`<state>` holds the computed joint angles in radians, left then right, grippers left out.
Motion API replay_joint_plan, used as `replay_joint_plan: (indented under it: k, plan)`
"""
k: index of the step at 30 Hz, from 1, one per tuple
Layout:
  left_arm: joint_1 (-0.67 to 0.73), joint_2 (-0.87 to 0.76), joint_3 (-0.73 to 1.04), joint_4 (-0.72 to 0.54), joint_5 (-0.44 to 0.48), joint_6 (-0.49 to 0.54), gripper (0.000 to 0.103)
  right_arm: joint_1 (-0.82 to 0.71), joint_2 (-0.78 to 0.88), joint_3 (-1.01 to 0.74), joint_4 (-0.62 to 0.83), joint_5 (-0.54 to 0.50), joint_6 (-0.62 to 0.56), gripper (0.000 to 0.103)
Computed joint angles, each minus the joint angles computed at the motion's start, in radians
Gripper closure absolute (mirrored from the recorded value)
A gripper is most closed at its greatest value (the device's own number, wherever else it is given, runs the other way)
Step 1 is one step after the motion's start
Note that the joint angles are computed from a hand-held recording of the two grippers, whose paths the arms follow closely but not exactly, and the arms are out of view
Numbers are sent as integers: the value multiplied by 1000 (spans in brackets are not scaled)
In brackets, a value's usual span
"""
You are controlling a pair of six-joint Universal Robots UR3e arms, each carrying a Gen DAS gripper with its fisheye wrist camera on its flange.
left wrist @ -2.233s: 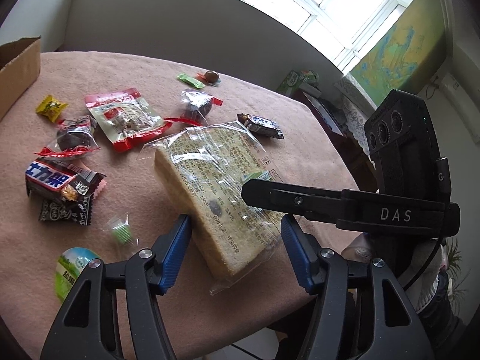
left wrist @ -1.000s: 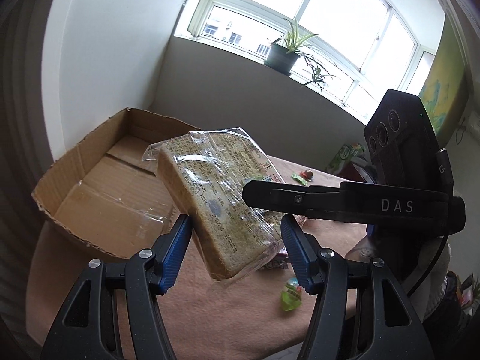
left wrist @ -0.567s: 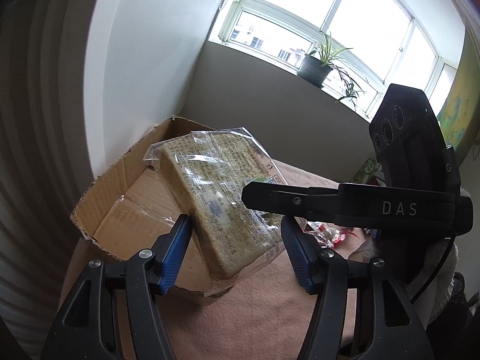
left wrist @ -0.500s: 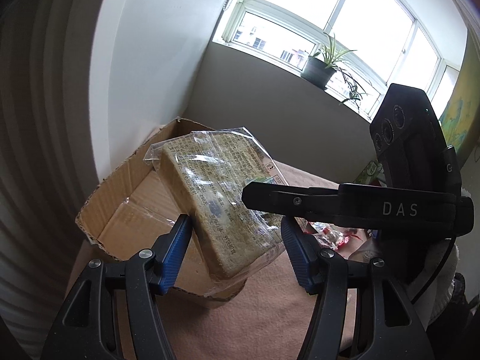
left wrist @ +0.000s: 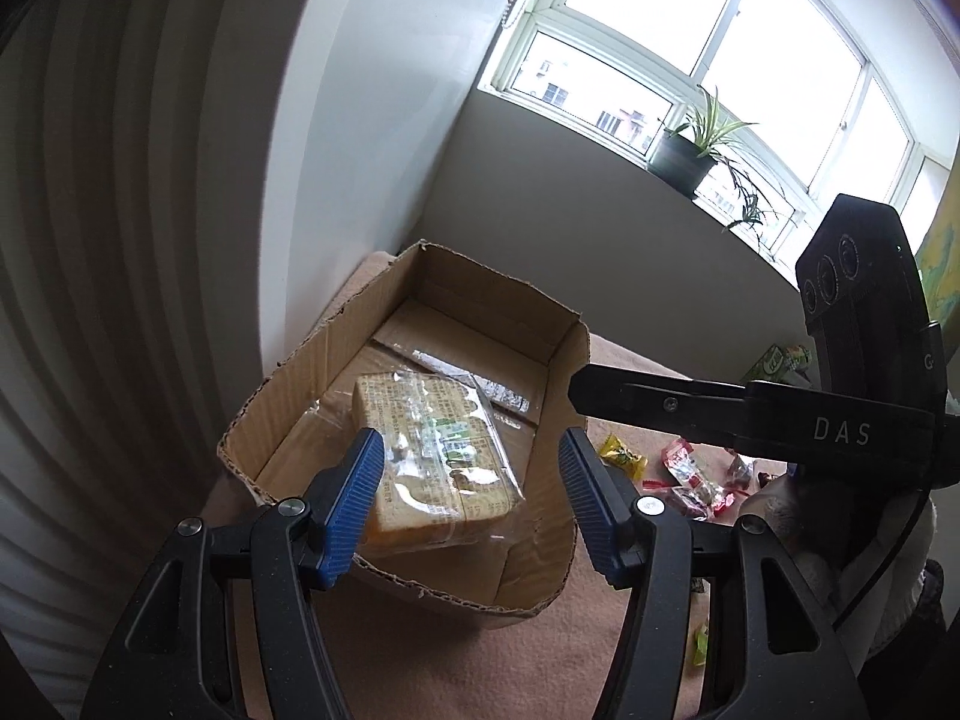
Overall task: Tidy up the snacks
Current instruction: 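Open the right gripper to release the loaf and withdraw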
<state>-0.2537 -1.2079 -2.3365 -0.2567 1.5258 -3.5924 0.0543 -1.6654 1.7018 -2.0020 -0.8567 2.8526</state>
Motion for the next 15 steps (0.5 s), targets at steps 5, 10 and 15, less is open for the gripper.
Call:
replay_joint_plan:
  k: [5,10,15]
  plan:
    - [-35,41,16,-31,10,-16,44,-89,-139,42,120,9,-111,46]
    - [-152,28,52,-27,68,-64,44,-305,-346,81,412,72,-330,45]
    - [-304,-48,105,2,148,-119,43,-633,-555,72,852,103,-697,35]
